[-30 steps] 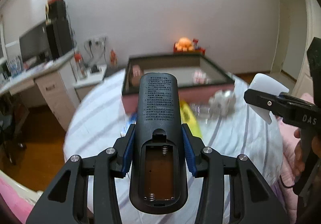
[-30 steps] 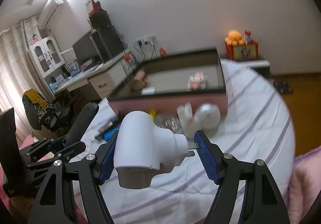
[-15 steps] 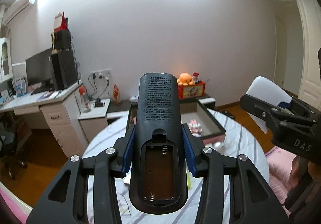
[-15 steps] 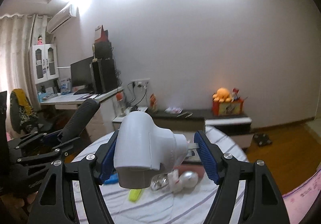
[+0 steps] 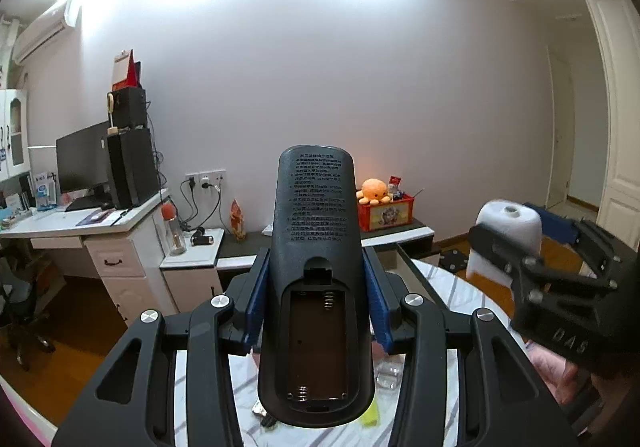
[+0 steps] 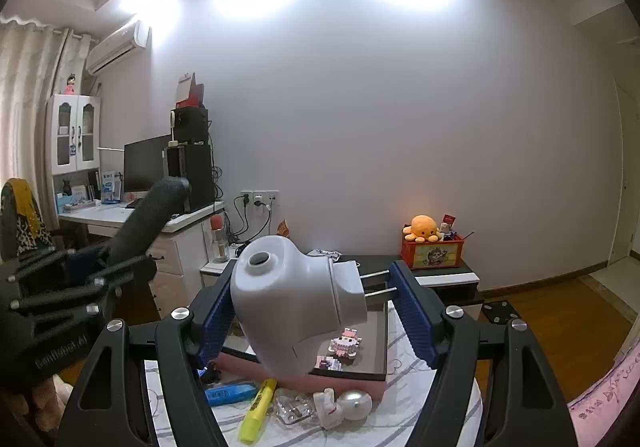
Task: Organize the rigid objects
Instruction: 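Lift the remote and hair dryer and carry both over the pink box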
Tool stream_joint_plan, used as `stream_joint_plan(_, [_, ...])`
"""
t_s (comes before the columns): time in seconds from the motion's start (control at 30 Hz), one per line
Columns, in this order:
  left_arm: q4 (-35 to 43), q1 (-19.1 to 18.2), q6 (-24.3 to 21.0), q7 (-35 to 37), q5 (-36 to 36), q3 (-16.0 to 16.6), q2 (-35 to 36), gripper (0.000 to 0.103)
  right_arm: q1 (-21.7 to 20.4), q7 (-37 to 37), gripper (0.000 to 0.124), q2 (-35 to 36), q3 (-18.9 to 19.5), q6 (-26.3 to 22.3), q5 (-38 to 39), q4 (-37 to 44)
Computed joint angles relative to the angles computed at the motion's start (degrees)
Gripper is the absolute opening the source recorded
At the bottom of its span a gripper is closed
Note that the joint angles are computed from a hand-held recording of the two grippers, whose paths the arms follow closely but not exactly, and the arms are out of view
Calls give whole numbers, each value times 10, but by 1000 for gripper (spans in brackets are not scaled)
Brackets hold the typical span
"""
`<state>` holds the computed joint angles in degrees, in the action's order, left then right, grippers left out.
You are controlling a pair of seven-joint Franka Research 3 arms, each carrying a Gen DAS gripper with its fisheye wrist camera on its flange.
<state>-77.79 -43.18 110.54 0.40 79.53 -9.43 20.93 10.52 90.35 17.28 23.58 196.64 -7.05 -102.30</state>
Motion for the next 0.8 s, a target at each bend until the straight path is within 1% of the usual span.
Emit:
stream_joint_plan(0.07, [18, 4, 7, 15, -2, 3, 13, 44, -13, 2, 74, 13, 16, -8, -12, 16])
stream_joint_plan(0.1, [26, 6, 13, 21, -7, 5, 19, 44, -9, -3, 74, 20, 13, -14, -10, 27])
stream_joint_plan(0.13, [37, 6, 15, 27, -11, 7, 27, 44, -11, -9, 74, 31, 18, -24, -11, 41])
stream_joint_plan(0.27, [83, 9, 38, 60, -32, 23, 61, 44, -30, -41, 74, 67, 49, -57, 1, 84])
stream_joint_plan(0.33, [111, 14, 55, 80, -50, 33, 84, 44, -20, -59, 74, 85, 42, -74, 13, 111])
stream_joint_plan(0.4, [140, 15, 62, 98, -69, 46, 106, 44, -8, -75, 74, 110, 34, -97, 25, 150])
stream_joint_plan(0.43, [155, 19, 71, 109, -84, 50, 119, 44, 6, -79, 74, 121, 19, -107, 33, 168])
stream_joint_plan(0.5, [178, 25, 85, 126, -109, 60, 140, 44, 20, -91, 74, 145, 7, -129, 46, 203])
stream_joint_plan(0.63, [225, 45, 112, 165, -170, 74, 187, 44, 54, -109, 74, 204, -26, -187, 68, 292])
stream_joint_plan(0.67, [235, 48, 116, 175, -183, 78, 197, 44, 67, -109, 74, 223, -40, -211, 72, 324])
stream_joint_plan(0.73, [262, 58, 127, 193, -215, 83, 223, 44, 83, -114, 74, 254, -57, -249, 83, 374])
stream_joint_plan(0.8, [294, 63, 128, 210, -245, 88, 251, 44, 99, -119, 74, 284, -74, -285, 91, 425])
